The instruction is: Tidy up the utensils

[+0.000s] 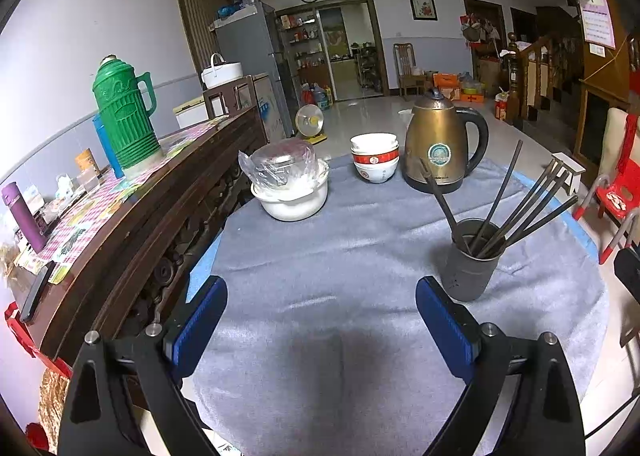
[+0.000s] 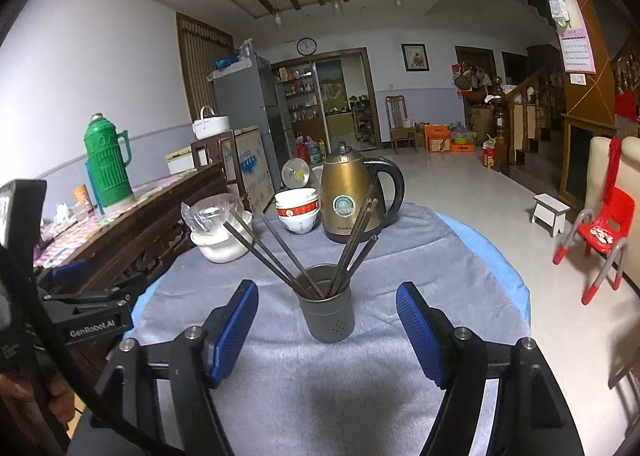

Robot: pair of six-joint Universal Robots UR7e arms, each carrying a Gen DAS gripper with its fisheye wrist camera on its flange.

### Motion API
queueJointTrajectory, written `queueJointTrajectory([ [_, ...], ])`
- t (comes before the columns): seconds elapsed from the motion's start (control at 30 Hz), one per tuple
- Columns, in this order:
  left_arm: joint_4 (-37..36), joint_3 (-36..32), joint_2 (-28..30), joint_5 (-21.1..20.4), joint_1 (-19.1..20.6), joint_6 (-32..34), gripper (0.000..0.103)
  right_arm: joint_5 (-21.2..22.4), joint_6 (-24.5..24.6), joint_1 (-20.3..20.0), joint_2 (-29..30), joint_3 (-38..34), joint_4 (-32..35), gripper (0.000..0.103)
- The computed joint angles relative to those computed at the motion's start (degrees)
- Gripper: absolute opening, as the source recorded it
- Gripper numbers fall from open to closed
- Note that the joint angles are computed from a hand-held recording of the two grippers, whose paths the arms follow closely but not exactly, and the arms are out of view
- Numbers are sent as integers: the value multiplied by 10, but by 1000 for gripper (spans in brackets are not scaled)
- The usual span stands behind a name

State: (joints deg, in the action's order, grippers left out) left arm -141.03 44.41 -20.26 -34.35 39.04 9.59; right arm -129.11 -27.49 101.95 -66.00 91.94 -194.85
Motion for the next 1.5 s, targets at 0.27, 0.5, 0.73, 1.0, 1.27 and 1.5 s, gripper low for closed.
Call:
queueJointTrajectory([
  [0.27, 16, -17, 11, 3, 2, -2, 95, -3, -4, -5, 0, -6, 0, 75],
  [0.5, 21, -23, 15, 3, 2, -3, 95, -3, -2, -6, 1, -8, 4, 75],
  [0.73, 24, -25, 16, 3, 3, -5, 95, -16, 0, -5, 8, -16, 12, 75],
  [1.0, 15, -17, 11, 2, 3, -8, 95, -30, 13, -6, 8, -17, 23, 75],
  [1.27, 1, 3, -2, -1, 1, -10, 95, -38, 5, 1, 8, -14, 23, 75],
  [1.5, -3, 11, -7, -5, 0, -12, 95, -43, 4, 4, 5, -9, 13, 75],
])
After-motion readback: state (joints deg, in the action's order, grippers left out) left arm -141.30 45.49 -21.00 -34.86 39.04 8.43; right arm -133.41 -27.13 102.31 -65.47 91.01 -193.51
